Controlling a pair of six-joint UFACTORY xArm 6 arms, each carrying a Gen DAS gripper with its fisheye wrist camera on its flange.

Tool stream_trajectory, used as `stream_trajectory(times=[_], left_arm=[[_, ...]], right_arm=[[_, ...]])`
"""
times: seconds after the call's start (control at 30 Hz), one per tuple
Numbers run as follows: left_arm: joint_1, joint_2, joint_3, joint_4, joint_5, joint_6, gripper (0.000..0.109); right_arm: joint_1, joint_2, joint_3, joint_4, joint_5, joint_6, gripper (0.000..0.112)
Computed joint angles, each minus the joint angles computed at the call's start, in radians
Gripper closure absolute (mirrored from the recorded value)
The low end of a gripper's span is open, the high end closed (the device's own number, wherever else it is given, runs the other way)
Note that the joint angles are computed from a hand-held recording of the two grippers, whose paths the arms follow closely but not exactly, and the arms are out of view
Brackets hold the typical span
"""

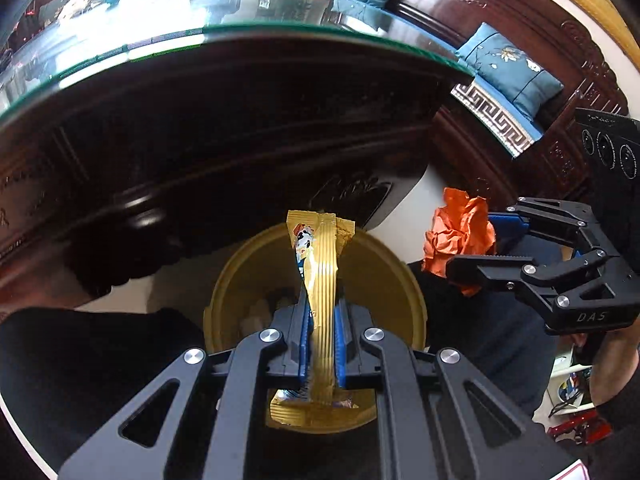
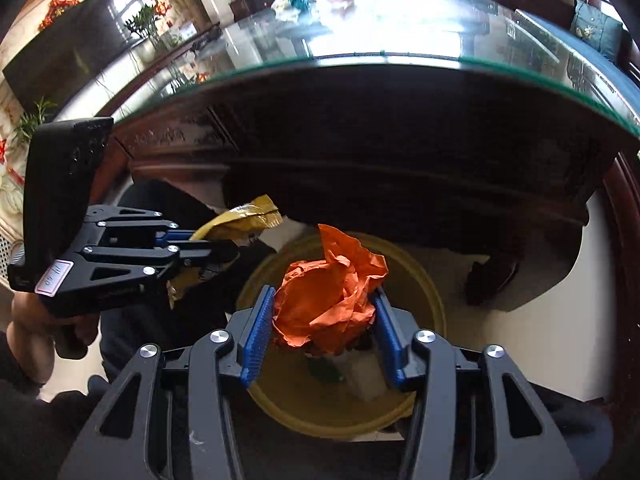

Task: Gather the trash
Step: 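Carry the yellow snack wrapper and orange wrapper down to the yellow bin, then open the right tool dropping the orange wrapper while the left tool drops the snack wrapper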

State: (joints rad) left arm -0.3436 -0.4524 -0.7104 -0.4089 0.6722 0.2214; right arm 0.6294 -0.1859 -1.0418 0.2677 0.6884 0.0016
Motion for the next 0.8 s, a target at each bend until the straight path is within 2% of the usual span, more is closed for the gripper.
stream_trajectory(times=[0.03, 0.07, 0.33, 0.53, 0.57, 0.63, 0.67, 0.7, 0.8], left_arm=[[0.001, -0.005, 0.010, -0.002, -0.001, -0.001, 0.098], [0.001, -0.003, 0.011, -0.001, -0.001, -0.004, 0.098], [-0.013, 0.014, 0.018, -0.017, 0.002, 0.009, 0.098], [-0.043, 0.043, 0.000, -0.031, 0.016, 0.038, 0.097], [-0.045, 0.048, -0.003, -0.044, 0.020, 0.050, 0.094], [-0.056, 0.057, -0.009, -0.060, 0.029, 0.074, 0.067], [-0.063, 0.058, -0.008, -0.056, 0.024, 0.075, 0.044], [-0.071, 0.057, -0.004, -0.043, 0.014, 0.071, 0.040], [-0.085, 0.059, -0.008, -0.014, 0.015, 0.075, 0.040]], right_arm=[[0.004, -0.001, 0.004, -0.024, -0.001, 0.011, 0.043], [0.008, -0.003, 0.008, -0.053, -0.009, 0.026, 0.041], [-0.011, -0.011, 0.020, -0.032, -0.022, 0.033, 0.041], [-0.033, -0.073, 0.094, -0.023, -0.038, 0.042, 0.041], [-0.034, -0.081, 0.104, -0.023, -0.040, 0.047, 0.040], [-0.037, -0.089, 0.111, -0.024, -0.042, 0.062, 0.040], [-0.040, -0.094, 0.118, -0.027, -0.043, 0.064, 0.040], [-0.045, -0.098, 0.121, -0.031, -0.039, 0.065, 0.039], [-0.051, -0.109, 0.129, -0.038, -0.033, 0.069, 0.038]])
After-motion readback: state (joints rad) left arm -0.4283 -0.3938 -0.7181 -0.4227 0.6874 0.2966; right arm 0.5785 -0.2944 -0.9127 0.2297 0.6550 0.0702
